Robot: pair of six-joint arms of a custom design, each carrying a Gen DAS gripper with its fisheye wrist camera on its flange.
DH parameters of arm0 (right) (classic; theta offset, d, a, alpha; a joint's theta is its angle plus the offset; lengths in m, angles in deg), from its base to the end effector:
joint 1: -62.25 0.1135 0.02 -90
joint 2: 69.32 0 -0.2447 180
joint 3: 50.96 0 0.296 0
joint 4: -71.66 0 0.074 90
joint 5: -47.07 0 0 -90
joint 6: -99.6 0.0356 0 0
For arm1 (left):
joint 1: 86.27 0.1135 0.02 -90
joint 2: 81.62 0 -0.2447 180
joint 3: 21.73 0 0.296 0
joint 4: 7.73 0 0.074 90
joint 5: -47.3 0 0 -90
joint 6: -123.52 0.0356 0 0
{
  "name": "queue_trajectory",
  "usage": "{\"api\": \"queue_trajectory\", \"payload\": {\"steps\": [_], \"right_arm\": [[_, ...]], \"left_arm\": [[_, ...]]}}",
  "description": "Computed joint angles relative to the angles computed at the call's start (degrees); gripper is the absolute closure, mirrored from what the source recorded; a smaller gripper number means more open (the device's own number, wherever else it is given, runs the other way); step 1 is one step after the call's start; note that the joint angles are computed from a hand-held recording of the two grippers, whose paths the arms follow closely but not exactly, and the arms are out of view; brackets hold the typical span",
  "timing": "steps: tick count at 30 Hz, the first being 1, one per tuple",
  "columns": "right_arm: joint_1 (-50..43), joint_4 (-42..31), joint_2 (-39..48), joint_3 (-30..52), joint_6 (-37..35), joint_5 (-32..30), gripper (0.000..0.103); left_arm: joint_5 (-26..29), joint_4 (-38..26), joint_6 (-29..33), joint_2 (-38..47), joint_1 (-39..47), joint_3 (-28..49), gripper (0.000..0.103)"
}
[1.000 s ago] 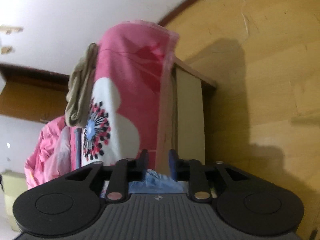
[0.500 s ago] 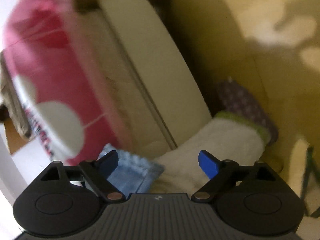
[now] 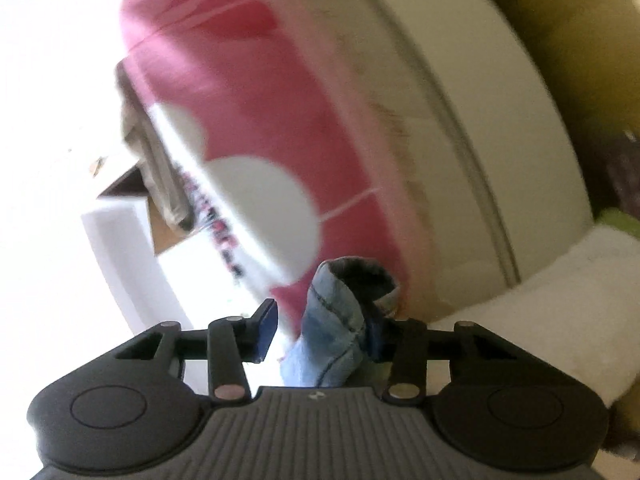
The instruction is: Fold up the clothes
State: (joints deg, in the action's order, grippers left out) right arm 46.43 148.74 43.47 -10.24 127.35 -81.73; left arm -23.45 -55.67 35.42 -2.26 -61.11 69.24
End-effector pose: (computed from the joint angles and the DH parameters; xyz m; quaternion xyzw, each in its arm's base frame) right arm 0.3017 -0.0623 0.0664 0.4890 0.4762 0.6815 0.2637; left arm 0.3231 0.1388 0.3498 -0.1034 0.8769 -0.0409 0.4676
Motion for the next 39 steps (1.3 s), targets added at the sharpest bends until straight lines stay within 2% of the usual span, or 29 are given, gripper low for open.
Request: {"api": "queue_trajectory", "payload": {"steps": [1, 3, 4, 7, 10, 14, 18, 20, 26, 29, 32, 35, 39], "right_arm": [[-0.49, -2.18, -1.85, 0.12, -1.93, -1.31, 0.066], [-1.26, -14.21, -10.3, -0.3, -9.18, -3.1, 0.08], [-1.61, -20.96, -14.59, -0.17, -13.13, -3.74, 0.082], [-1.48, -34.87, -27.41, 0.7, -22.59, -2.24, 0.085], [-0.22, -45.3, -32.98, 8.1, -29.83, -2.08, 0.087], [4.2, -52.07, -24.38, 27.84, -33.81, -4.38, 0.088], [8.51, -52.03, -13.68, 49.74, -33.26, -6.35, 0.089], [9.16, -51.7, -10.94, 57.72, -34.48, -7.17, 0.089], [7.34, -59.3, -15.39, 54.48, -47.11, -4.56, 0.089], [5.08, -69.6, -17.26, 46.71, -54.14, -1.49, 0.089], [2.61, -79.34, -16.59, 41.85, -57.68, 0.16, 0.089], [2.27, -78.28, -18.18, 39.39, -57.52, 0.04, 0.089], [2.23, -79.54, -21.29, 40.46, -63.0, -0.79, 0.089]], "left_arm": [[-0.15, -0.17, 0.05, 0.13, -0.17, -0.14, 0.04], [-0.44, -0.65, -0.29, 0.25, -0.53, -0.38, 0.04], [-0.6, -0.91, -0.52, 0.29, -0.73, -0.48, 0.04], [-0.4, -0.68, -0.97, -0.14, -0.85, -1.74, 0.04], [-0.15, -0.05, -1.01, -0.7, -1.04, -3.35, 0.04], [-0.57, 1.05, -2.64, 0.27, -1.37, -4.23, 0.04], [-1.32, 2.75, -5.22, 0.88, -1.68, -3.18, 0.04], [-2.2, 4.04, -5.75, 0.81, -2.31, -2.64, 0.04], [-6.17, 5.96, -4.74, 3.24, -5.3, -0.9, 0.04], [-8.19, 4.51, -3.21, 5.7, -6.71, -0.63, 0.04], [-10.01, 3.45, -1.77, 7.4, -7.88, -1.05, 0.04], [-11.26, 3.39, -1.22, 8.03, -8.51, -1.23, 0.04], [-10.66, 3.93, -1.8, 7.71, -8.38, -1.51, 0.04]]}}
